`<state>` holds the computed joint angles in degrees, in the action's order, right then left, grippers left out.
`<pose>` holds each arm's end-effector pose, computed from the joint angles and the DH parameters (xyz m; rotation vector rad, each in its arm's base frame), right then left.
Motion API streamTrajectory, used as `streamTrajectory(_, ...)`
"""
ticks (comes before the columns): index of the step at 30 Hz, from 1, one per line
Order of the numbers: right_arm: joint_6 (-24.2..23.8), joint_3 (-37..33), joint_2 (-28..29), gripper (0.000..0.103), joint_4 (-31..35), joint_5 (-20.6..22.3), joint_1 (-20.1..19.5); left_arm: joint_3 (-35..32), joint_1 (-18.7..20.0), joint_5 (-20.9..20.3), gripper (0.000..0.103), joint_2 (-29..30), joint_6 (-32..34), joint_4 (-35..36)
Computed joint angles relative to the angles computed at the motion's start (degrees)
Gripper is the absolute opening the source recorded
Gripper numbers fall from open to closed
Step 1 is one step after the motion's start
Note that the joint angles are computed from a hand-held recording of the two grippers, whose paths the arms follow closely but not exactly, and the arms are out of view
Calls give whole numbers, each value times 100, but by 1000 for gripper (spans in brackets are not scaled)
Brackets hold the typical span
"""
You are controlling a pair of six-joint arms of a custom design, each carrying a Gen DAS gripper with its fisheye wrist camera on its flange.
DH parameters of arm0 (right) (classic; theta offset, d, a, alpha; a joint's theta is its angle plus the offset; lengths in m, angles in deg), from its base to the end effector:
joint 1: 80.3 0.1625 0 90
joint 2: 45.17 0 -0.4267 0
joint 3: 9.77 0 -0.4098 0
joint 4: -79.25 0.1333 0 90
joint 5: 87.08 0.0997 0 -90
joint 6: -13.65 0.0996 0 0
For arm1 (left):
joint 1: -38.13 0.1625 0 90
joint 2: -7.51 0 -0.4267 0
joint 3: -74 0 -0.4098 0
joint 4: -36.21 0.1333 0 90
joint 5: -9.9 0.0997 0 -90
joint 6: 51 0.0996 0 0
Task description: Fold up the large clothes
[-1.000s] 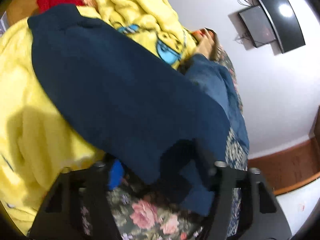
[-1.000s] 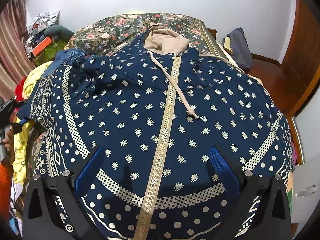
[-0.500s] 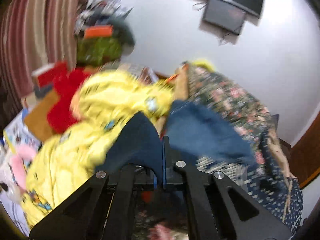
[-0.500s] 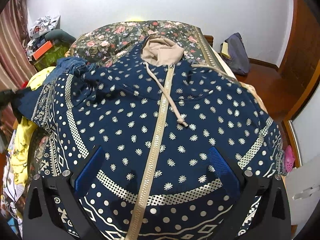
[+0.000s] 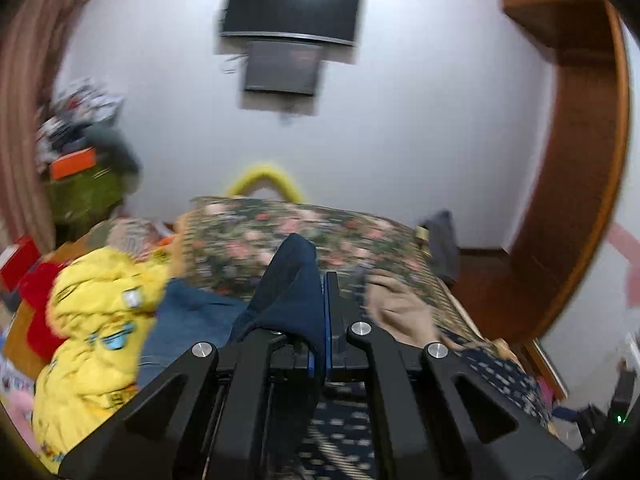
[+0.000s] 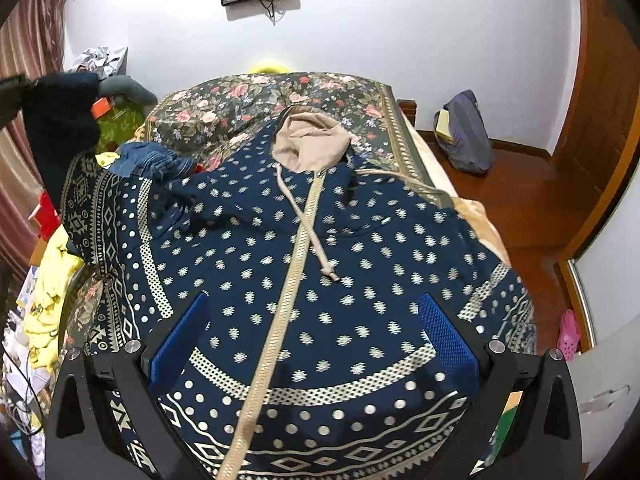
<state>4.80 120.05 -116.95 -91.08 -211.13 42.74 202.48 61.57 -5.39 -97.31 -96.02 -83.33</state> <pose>0.3234 -0.3550 0.1816 0.7723 -2.4505 0.6586 -0.2465 -0.3569 0.3946 0.3115 2.0783 -1.3862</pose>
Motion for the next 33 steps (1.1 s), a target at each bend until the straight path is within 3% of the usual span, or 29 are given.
streamTrajectory(3, -86, 45, -86, 103, -28, -45, -36, -19, 87, -513, 2, 651, 622, -812)
streamTrajectory(6, -196, 138, -166, 103, -166, -170, -78, -34, 226, -1105, 2, 1207, 900, -1162)
streamTrajectory(15, -483, 382, -436, 103, -310, -551, -229, 48, 805, -2864, 2, 2481, 1125, -1626)
streamTrajectory(25, -483, 555, -648, 103, -104, -757, -412, 134, 1109, -3615, 3, 3078, 1144, -1477)
streamTrajectory(28, -444, 567, -707, 103, 4, -811, -379, 188, 1050, -3706, 12, 2986, 1090, -1307)
streamTrajectory(31, -480, 563, -728, 103, 42, -889, -280, 224, 914, -3763, 41, 2755, 911, -994)
streamTrajectory(32, -497, 551, -723, 103, 55, -923, -232, 256, 820, -3653, 56, 2653, 762, -832)
streamTrajectory(33, -513, 534, -705, 103, 51, -943, -197, 301, 718, -3536, 62, 2557, 610, -713)
